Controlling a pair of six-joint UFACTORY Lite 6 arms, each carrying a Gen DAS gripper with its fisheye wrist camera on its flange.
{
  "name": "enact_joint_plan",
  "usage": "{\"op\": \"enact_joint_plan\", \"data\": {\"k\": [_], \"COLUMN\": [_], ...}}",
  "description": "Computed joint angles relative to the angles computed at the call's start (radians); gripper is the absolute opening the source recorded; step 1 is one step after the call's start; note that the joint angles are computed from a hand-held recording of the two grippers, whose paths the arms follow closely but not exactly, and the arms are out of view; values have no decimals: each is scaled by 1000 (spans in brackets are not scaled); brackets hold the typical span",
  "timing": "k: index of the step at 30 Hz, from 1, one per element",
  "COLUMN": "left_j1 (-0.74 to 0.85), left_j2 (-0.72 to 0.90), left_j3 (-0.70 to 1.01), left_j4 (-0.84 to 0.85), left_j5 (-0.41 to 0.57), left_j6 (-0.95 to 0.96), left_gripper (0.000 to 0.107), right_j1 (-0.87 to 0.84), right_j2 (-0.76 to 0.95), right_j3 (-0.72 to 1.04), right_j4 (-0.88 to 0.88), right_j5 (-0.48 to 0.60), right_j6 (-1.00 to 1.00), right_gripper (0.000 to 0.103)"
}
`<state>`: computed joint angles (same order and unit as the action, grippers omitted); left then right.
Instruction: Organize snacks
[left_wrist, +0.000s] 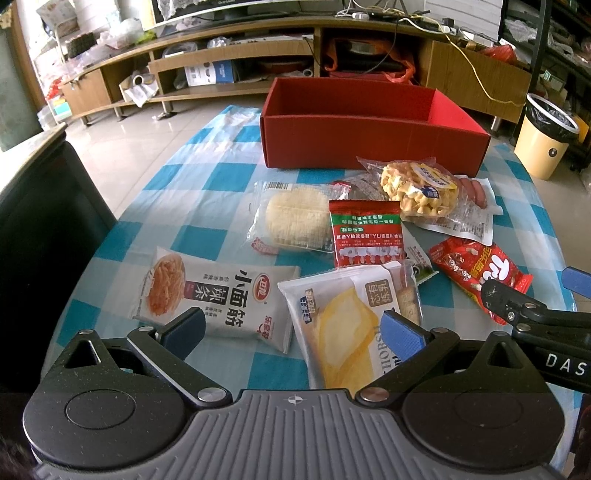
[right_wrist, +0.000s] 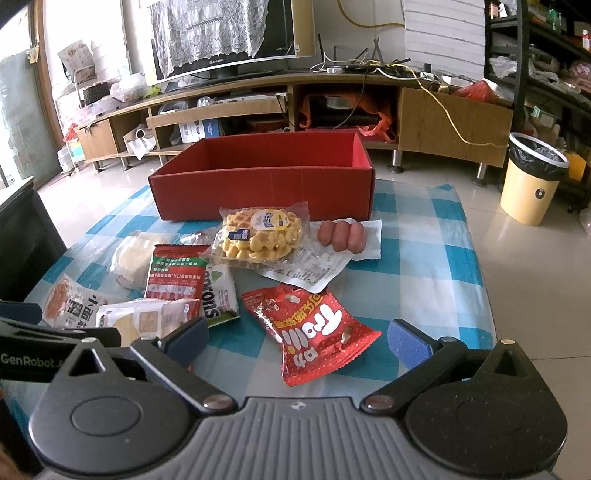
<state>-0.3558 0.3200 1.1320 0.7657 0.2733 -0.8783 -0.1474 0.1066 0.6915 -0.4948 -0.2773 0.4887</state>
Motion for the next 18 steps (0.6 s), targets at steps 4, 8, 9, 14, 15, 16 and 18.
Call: {"op": "enact_joint_plan", "data": {"k": [4, 8, 9, 14, 15, 16, 18], "left_j1": [0, -1, -1, 0, -1, -2, -1], "left_j2": [0, -2, -2, -3, -3, -3, -3], "left_j3": [-3, -10, -9, -9, -8, -7, -7], "left_j4": [2, 10, 6, 1, 0, -1, -4], "left_j5": [0, 2, 3, 7, 9, 11, 11], "left_j6": [-2, -10, -5, 0, 0, 1, 4], "left_gripper": [102, 102, 102, 101, 101, 101, 101], "right_j1": [0, 0, 0, 1, 2, 3, 2], "right_j2": [5, 8, 8, 8, 8, 7, 7], "right_j3": [1, 7, 6, 12, 11, 11, 12], "right_j4": [-8, -32, -32, -62, -63, -66, -76], "right_j5": [0, 9, 8, 19, 19, 21, 21], "right_j6": [7, 30, 30, 59, 61, 64, 72], "right_gripper": [103, 103, 103, 103, 103, 103, 103]}}
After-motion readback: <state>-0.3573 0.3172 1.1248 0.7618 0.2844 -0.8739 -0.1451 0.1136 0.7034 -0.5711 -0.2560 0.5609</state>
